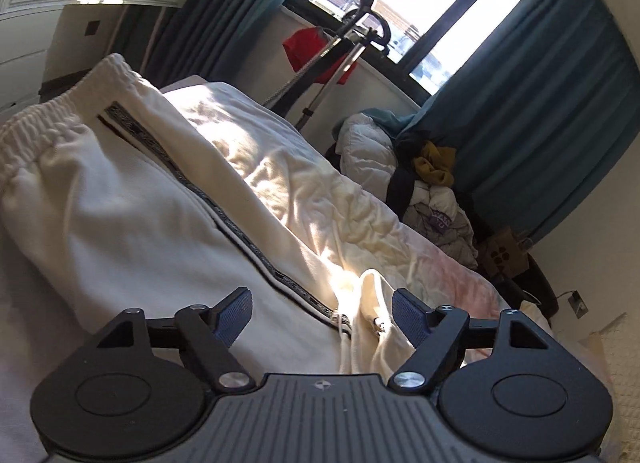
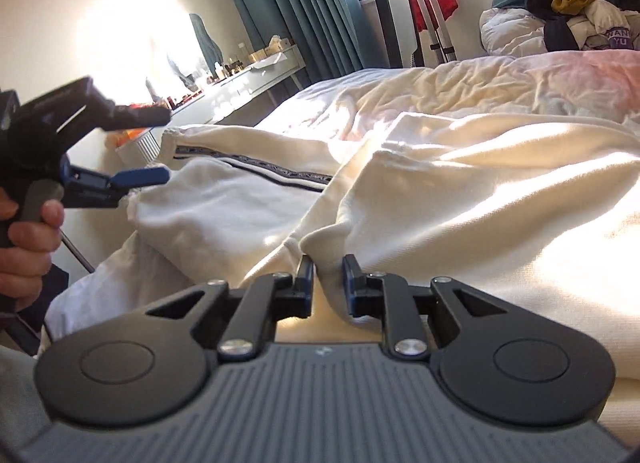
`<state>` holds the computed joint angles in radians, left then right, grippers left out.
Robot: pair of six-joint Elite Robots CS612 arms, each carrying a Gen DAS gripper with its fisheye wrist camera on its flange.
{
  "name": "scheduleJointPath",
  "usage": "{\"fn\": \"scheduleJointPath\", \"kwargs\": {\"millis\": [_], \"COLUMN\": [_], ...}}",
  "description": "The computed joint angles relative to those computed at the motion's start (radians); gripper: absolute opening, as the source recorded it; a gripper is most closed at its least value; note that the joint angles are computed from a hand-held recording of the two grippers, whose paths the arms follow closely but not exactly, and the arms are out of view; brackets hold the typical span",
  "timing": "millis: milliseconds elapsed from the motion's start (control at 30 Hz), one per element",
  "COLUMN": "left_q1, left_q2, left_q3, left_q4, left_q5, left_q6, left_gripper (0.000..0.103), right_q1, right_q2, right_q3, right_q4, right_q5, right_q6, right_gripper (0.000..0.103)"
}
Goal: Fold clothes
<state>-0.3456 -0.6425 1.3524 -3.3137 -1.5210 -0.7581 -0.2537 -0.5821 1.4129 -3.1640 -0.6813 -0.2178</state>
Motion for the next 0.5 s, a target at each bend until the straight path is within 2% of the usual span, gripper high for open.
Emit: {"fn": "scheduleJointPath", "kwargs": {"millis": [133, 200, 267, 367, 500], "left_q1": [0.007, 0.016, 0.029, 0.039, 0.043], "left_q2": [-0.043, -0.047, -0.045, -0.043, -0.039], "left_q3": [0.085, 0.103, 0.103, 0.099, 0.108], "left_q4": [-0.009, -0.016, 0.015, 0.054, 0.054], "left_q5": [0.130, 0.153, 0.148, 0.157, 0.178], "left_q6": [-0.098, -0.135, -0.196, -0.249, -0.310], "left_gripper": [0.083, 0.083, 0.083, 0.082, 0.082], "right_q1": [-0.007, -0.011, -0.014, -0.013, -0.002], "right_q2": [-0.006, -0.005, -0.002, 0.007, 0.012], "right_q3": [0.010, 0.010, 0.008, -0.004, -0.005], "right_q4": [-0.046, -0.072, -0.097, -0.137, -0.218], "right_q5": [0.015, 0.019, 0.016, -0.032, -0.190], "right_q6": [0.040, 0.073, 0.106, 0.148, 0.183], "right_gripper": [0.023, 0.023, 0.023, 0.023, 0.023]}}
